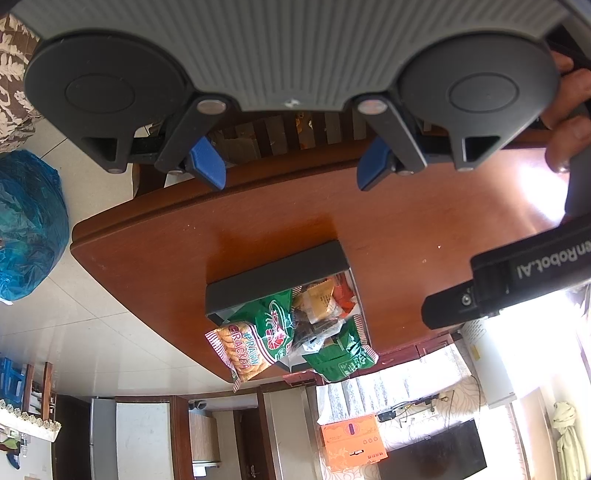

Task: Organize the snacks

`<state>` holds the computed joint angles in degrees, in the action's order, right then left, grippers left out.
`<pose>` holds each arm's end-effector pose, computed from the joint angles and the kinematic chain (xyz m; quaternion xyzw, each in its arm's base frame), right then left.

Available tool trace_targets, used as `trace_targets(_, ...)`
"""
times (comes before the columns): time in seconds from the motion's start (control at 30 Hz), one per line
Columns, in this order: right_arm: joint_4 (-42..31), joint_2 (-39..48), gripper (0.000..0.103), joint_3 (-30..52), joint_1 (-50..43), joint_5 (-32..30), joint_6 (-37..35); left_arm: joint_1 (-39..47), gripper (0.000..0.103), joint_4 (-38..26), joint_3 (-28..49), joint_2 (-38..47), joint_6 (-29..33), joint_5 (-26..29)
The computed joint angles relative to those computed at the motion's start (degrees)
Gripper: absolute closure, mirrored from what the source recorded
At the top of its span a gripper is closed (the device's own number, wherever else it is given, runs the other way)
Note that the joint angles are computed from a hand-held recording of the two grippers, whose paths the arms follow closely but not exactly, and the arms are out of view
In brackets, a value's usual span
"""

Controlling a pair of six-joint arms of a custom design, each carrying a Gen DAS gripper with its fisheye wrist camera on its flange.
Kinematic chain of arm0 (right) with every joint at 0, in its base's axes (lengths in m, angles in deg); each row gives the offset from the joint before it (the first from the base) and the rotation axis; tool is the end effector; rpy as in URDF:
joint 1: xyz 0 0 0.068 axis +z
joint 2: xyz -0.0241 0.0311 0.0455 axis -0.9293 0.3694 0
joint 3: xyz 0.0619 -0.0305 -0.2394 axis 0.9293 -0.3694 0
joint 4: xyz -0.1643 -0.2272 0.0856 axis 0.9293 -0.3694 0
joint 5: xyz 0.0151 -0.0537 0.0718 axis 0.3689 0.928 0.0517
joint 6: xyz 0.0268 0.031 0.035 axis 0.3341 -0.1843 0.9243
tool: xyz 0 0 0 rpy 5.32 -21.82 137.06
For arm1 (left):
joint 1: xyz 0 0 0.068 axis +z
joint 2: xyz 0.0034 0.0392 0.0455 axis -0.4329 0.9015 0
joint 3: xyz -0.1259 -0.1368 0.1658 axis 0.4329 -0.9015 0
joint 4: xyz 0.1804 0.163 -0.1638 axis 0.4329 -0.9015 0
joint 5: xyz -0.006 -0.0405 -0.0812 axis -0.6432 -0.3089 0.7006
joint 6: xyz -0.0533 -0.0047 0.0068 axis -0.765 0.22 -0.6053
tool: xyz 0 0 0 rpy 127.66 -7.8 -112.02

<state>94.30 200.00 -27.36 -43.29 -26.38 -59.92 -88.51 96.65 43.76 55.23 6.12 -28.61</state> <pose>0.2816 0.1343 0.0082 -0.1394 0.8954 0.1555 0.3932 0.1705 -0.2648 0.0736 -0.0529 0.8267 0.0321 0.5592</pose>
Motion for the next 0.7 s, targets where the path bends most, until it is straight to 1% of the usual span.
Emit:
trace_targets(0.33,0.05,0.14,0.023,0.04,0.07,0.06,-0.04,0.14,0.0,0.23,-0.03,0.05,0.13,0.39)
trace_targets(0.7,0.0,0.4,0.023,0.1,0.1,0.0,-0.18,0.89,0.0,2.92,-0.15,0.93,2.47,1.32)
